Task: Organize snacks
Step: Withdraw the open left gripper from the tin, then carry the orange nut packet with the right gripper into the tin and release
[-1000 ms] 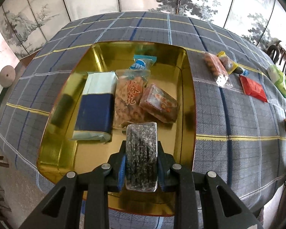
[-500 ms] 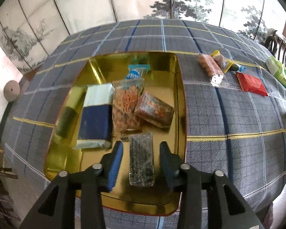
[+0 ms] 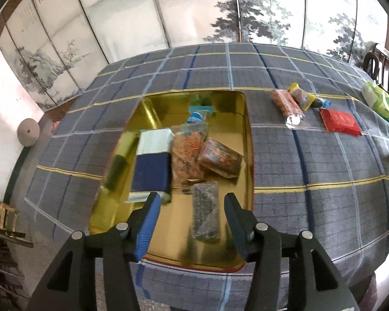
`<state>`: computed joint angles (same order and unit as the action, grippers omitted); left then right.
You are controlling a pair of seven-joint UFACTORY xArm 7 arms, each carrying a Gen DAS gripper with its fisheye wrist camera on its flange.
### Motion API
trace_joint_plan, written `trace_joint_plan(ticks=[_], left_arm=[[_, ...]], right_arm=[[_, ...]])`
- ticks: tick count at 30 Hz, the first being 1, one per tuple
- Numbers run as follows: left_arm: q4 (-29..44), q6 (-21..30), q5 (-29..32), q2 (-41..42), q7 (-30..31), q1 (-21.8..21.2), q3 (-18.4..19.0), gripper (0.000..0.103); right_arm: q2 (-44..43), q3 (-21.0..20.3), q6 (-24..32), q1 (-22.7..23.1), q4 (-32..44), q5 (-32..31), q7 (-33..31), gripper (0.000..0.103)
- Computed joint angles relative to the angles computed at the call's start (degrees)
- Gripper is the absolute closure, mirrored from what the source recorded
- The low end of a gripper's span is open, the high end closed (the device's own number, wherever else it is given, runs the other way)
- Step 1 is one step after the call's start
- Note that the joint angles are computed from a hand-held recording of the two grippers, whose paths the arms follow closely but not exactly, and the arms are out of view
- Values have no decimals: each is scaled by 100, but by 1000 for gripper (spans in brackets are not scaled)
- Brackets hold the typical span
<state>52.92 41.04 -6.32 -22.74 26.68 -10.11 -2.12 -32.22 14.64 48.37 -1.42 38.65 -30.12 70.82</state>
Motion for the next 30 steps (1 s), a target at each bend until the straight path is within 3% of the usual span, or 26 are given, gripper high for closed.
trace_joint_plan(ticks=[10, 19, 30], left_arm=[[-102, -116, 17, -94, 78, 73, 88, 51], [-163, -160, -31, -110, 188, 134, 157, 51], [-133, -106, -160, -20, 321, 213, 260, 51]], right_arm=[[-921, -184, 205, 78, -436, 450, -515, 77], [-1486, -86, 272, 59, -494, 778, -928, 77], [-1702, -84, -262, 277, -396, 1318, -1567, 77]])
